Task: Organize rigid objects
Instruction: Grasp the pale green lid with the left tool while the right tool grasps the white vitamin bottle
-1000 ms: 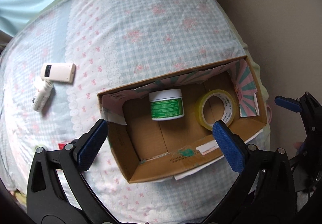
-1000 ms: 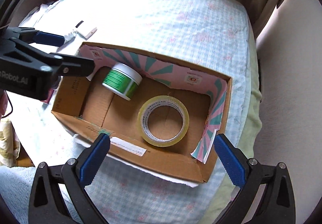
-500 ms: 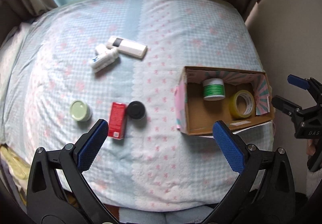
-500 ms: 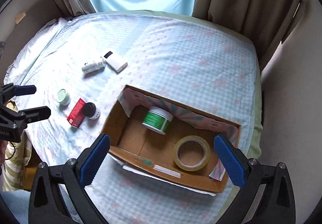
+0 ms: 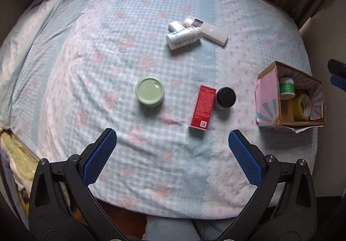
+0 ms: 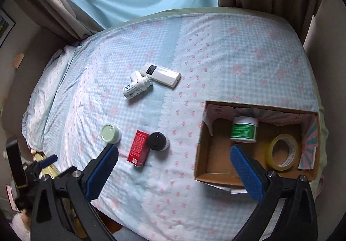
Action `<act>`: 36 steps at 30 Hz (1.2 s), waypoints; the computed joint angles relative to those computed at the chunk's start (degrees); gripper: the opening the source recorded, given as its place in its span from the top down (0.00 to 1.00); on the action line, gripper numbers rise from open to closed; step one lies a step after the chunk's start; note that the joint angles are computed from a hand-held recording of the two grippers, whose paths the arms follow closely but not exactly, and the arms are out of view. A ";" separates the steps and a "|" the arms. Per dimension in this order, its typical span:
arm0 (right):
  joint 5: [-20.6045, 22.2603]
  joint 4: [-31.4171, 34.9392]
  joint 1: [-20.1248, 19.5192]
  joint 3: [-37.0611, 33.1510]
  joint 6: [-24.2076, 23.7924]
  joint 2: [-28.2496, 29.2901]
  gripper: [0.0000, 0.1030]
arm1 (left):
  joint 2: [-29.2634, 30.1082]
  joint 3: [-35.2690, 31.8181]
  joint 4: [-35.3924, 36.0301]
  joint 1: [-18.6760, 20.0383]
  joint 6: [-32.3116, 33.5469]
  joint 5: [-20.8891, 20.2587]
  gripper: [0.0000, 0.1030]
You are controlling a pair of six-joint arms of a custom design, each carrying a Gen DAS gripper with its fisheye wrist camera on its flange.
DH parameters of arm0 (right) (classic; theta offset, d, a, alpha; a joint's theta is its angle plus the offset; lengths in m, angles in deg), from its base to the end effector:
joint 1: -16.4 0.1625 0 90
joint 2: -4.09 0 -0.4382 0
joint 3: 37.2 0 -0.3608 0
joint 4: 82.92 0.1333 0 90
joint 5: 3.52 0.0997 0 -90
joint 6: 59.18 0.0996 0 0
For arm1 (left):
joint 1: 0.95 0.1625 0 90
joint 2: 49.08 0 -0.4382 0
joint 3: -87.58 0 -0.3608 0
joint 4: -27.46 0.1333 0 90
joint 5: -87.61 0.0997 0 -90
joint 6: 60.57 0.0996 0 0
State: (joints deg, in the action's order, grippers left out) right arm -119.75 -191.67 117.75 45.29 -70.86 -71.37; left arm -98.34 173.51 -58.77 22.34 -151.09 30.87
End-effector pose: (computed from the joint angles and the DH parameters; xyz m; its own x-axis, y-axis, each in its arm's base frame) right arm 0.2024 -0.5549 0.4753 -0.8396 -0.2810 0.4649 -0.3703 0.9222 -0.1113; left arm -0.4743 -0.4087 0.1510 -0.6990 -0.3092 -0.6448 -0.0102 0.9059 -0.4233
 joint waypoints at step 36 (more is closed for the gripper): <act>5.56 -9.01 -3.49 -17.04 51.19 39.61 0.11 | 2.29 21.98 -39.58 18.20 45.34 6.04 0.04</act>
State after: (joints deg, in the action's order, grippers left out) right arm -114.19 -200.68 114.27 28.25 -19.67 -31.77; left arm -96.05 195.49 -98.35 40.54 -105.75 36.92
